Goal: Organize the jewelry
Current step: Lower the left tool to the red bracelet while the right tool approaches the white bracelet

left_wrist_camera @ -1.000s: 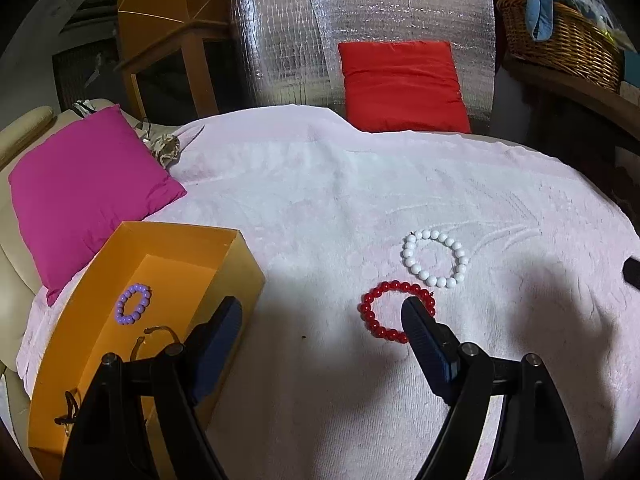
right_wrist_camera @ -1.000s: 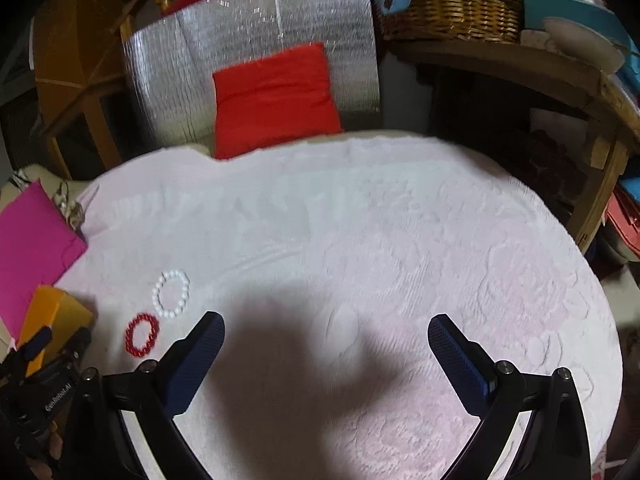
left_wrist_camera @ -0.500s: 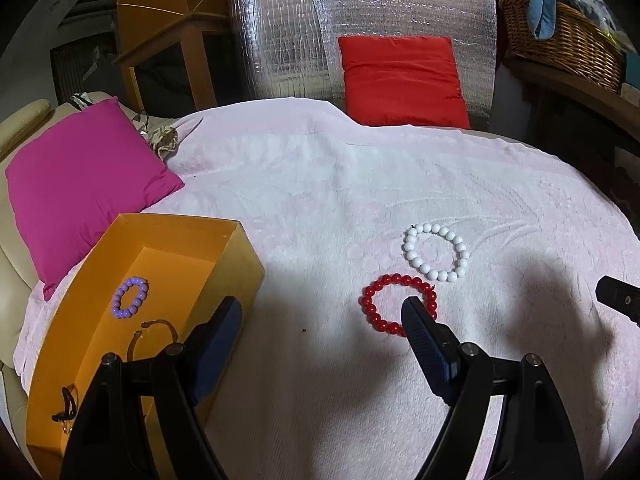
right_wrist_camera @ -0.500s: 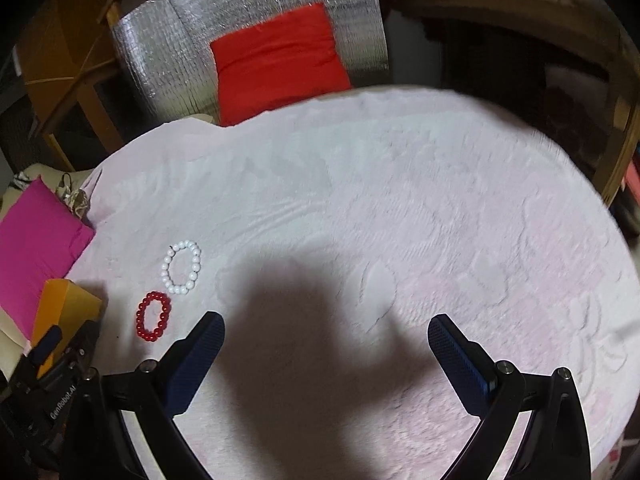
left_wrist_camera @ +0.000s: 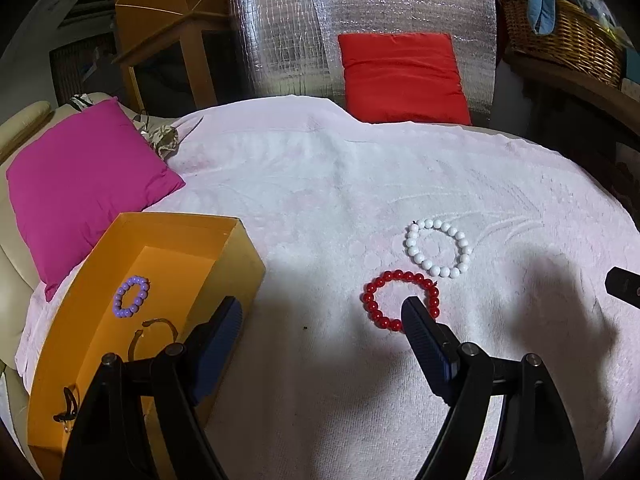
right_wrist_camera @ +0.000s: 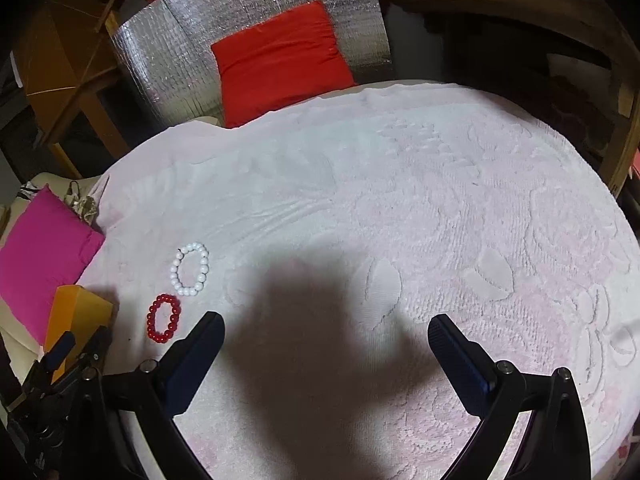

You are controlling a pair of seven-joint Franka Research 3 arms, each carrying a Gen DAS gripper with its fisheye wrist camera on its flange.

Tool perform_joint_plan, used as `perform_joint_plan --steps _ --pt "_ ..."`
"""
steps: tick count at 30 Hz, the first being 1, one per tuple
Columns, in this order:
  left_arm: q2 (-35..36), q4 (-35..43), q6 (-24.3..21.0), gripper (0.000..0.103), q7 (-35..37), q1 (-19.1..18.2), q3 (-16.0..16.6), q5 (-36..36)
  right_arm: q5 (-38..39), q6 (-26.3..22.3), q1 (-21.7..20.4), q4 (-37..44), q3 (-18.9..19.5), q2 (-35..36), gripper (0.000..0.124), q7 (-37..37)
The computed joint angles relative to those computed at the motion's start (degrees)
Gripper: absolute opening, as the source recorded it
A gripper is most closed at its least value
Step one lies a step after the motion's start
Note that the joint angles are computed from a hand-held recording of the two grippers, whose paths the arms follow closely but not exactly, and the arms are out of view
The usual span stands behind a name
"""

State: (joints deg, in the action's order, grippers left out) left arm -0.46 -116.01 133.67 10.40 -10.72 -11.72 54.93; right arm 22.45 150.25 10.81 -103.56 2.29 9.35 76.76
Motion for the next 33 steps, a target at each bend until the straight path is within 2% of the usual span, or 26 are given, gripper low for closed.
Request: perform_joint_plan --steps 22,26,28,32,33 --pt "-0.1 -0.4 1.7 0.082 1.4 0.7 0.3 -2.3 -1.8 2.1 0.9 0.4 0.2 1.1 0.102 2.1" --pt "0.7 0.1 2.4 0.082 2.8 0.9 0.6 -3.8 -1.8 2.2 1.0 2.3 0.6 2.6 0.088 0.7" --pt "1.2 0.5 2.5 0.082 3.6 1.0 0.8 -4.4 -0.9 0.8 0.7 4.1 1.0 3.9 0.070 -0.6" --pt "2.2 0.8 5.0 0.082 7.3 1.4 1.4 -7.3 2.9 -2.6 -0.3 8.5 2.0 7.1 0.055 -3.7" --pt "2.3 0.6 5.8 0.082 7.9 1.5 1.5 -8.1 3.5 -3.1 -0.4 9.2 2.2 7.6 0.055 -4.2"
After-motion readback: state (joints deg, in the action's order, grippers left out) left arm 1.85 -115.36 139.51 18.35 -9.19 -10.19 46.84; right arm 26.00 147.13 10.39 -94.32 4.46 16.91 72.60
